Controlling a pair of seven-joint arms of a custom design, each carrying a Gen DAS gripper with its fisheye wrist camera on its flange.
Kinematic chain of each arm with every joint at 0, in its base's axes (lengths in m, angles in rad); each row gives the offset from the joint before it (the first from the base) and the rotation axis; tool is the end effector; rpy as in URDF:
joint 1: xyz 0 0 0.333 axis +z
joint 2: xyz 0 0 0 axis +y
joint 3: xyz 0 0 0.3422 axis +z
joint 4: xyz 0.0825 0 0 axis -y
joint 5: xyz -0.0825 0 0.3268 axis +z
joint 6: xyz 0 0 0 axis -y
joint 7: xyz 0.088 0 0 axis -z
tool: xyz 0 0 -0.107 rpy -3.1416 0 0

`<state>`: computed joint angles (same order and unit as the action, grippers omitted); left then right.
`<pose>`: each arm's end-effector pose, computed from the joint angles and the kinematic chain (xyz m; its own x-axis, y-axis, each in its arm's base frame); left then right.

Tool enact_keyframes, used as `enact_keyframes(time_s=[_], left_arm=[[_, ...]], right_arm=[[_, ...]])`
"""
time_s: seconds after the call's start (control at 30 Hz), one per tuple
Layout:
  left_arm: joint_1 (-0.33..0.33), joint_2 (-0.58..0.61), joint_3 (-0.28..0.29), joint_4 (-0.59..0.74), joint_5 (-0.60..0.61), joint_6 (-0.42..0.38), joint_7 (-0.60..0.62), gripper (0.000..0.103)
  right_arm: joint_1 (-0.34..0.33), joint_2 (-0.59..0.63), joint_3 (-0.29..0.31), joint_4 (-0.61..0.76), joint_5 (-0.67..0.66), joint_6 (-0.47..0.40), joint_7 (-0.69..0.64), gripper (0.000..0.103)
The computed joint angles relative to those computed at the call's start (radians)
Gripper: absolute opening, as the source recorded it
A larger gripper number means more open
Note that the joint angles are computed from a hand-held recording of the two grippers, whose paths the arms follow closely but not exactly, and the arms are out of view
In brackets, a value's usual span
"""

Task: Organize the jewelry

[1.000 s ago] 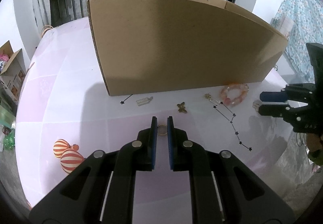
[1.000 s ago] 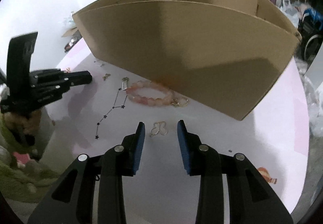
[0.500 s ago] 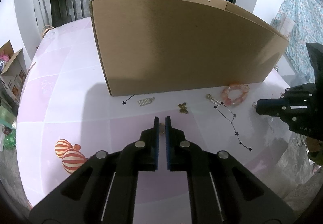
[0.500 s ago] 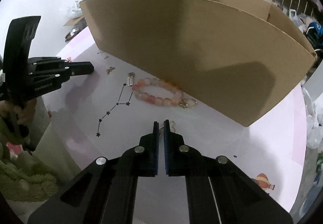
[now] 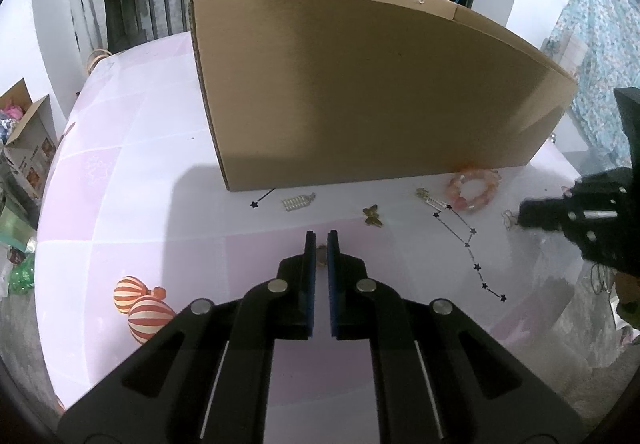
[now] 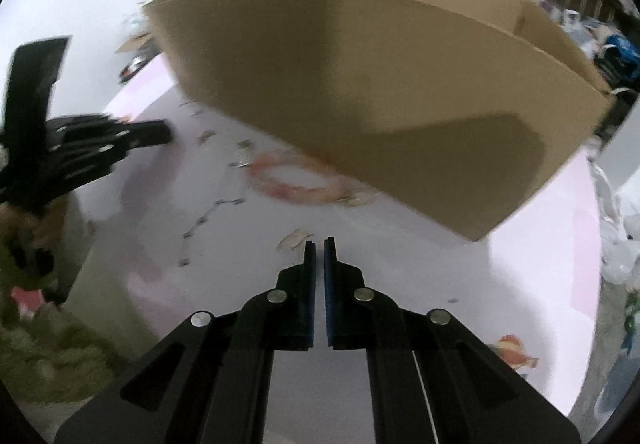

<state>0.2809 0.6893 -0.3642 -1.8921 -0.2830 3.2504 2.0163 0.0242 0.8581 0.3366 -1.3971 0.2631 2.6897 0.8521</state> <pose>0.6584 0.0165 0.2964 -0.1111 -0.9889 0.0988 -0.7591 0.0202 -0.6507 0.7211 0.1804 0.3106 0.6610 -0.7436 -0.1011 -0.6582 -0.5098 -0.5540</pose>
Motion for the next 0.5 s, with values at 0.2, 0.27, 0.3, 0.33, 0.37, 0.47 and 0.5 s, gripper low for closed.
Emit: enact_keyframes(time_s=[0.2,0.27,0.3,0.33,0.37,0.47,0.5], left_arm=[[-0.007,0.002,0.005,0.007,0.0,-0.002,-0.006,0.004],[-0.009,0.003,0.007,0.008,0.003,-0.003,-0.004,0.005],[-0.011,0.002,0.01,0.009,0.003,-0.004,-0.004,0.005],[-0.007,0.003,0.007,0.008,0.004,-0.002,-0.002,0.005],[-0.006,0.004,0.006,0.008,0.004,-0.002,-0.001,0.005],[-0.004,0.005,0.005,0.005,0.003,0.004,-0.003,0.005],[-0.006,0.005,0.007,0.005,0.003,0.005,-0.004,0.005]], right_arm=[[-0.011,-0.008,0.018,-0.014,0.016,0.019,-0.036,0.008],[-0.006,-0.003,0.016,-0.004,0.001,0.019,-0.056,0.024],[-0.002,-0.006,0.016,-0.017,-0.007,0.056,-0.076,0.037],[-0.008,-0.004,0.027,-0.02,-0.012,0.068,-0.096,0.04],[-0.017,0.005,0.037,-0.005,-0.017,0.057,-0.113,0.04],[0.001,0.032,0.015,0.057,-0.037,0.01,-0.108,0.04],[0.012,0.046,0.002,0.086,-0.043,-0.012,-0.099,0.039]])
